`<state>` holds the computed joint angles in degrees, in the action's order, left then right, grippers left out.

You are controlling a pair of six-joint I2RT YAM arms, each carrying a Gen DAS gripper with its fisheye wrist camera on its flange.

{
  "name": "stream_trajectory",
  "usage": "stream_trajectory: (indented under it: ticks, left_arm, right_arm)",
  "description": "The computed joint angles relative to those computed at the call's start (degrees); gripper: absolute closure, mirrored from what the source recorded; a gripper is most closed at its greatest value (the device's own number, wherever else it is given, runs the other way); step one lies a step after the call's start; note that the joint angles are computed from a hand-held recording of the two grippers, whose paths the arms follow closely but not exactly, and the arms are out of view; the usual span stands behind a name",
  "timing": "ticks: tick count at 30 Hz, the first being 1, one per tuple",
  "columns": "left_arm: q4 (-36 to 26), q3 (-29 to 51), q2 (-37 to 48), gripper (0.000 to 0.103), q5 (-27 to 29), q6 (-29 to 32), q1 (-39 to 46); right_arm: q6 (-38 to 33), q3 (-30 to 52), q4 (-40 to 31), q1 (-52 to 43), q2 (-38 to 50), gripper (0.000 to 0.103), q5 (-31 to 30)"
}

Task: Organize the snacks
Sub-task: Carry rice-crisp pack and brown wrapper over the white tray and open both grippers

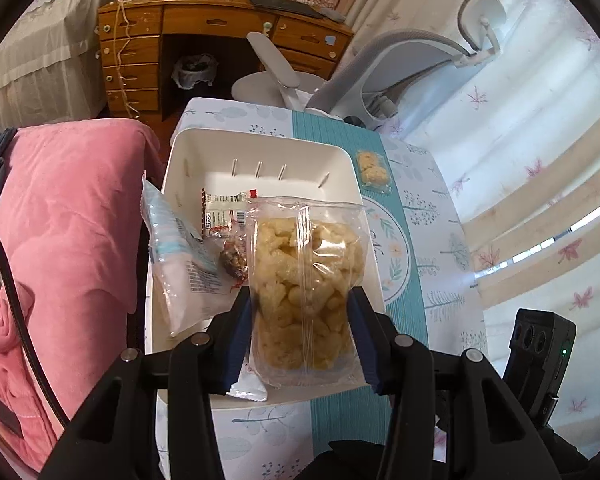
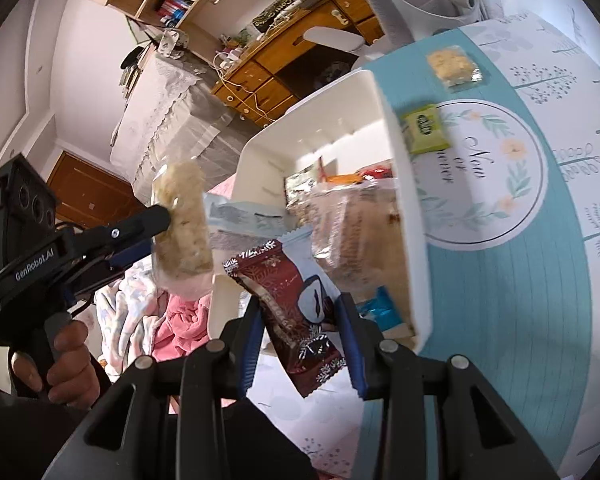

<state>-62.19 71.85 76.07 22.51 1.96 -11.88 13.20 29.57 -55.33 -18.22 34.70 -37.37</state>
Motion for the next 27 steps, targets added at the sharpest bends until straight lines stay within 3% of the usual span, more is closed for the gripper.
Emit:
stream_trajectory:
  ticks: [4, 6, 8, 10, 15, 18, 22, 27]
  left_arm:
    - [-1.04, -0.3, 0.09, 0.055, 2.71, 4.07, 2.81]
    - [-1.08, -0.21, 0.2, 0.031, 3.13, 4.94, 3.46]
    - [-1.09, -0.21, 0.11, 0.029, 4.38, 5.66, 4.44]
    - [-1.71, -0.03, 0.3, 0.024, 5.08, 6.08, 4.79]
    - [-2.67, -0.66, -0.22, 0.022, 4.32, 5.94, 3.78]
    - [-2.16, -1.08, -1.22, 0.022, 2.81, 3.68, 2.01]
    - [-0.13, -2.19, -3.69, 0.022, -0.14, -2.26, -2.41]
    - [2.97, -3.27, -5.45, 0.022, -7.14, -14.39, -13.03]
  right_arm:
    - [11.65, -0.7, 3.86, 13.18, -4.32, 0.067, 8.93]
    - [15.61, -0.44, 4.48, 18.23, -4.79, 0.065, 13.97]
    - [19.23, -0.03, 4.26, 23.0, -4.29, 0.06, 19.79]
    - [21.37, 0.18, 3.21, 24.55, -5.34, 0.046, 22.31]
    - [20.93, 0.42, -0.79, 20.19, -9.92, 0.035, 22.65]
    - [16.07, 0.91, -3.22, 12.51, -10.43, 0.035, 18.66]
    - [0.88, 2.13, -7.74, -5.09, -8.01, 0.035, 7.85]
    - [-28.43, 5.46, -16.96, -28.65, 2.93, 0.035, -2.44]
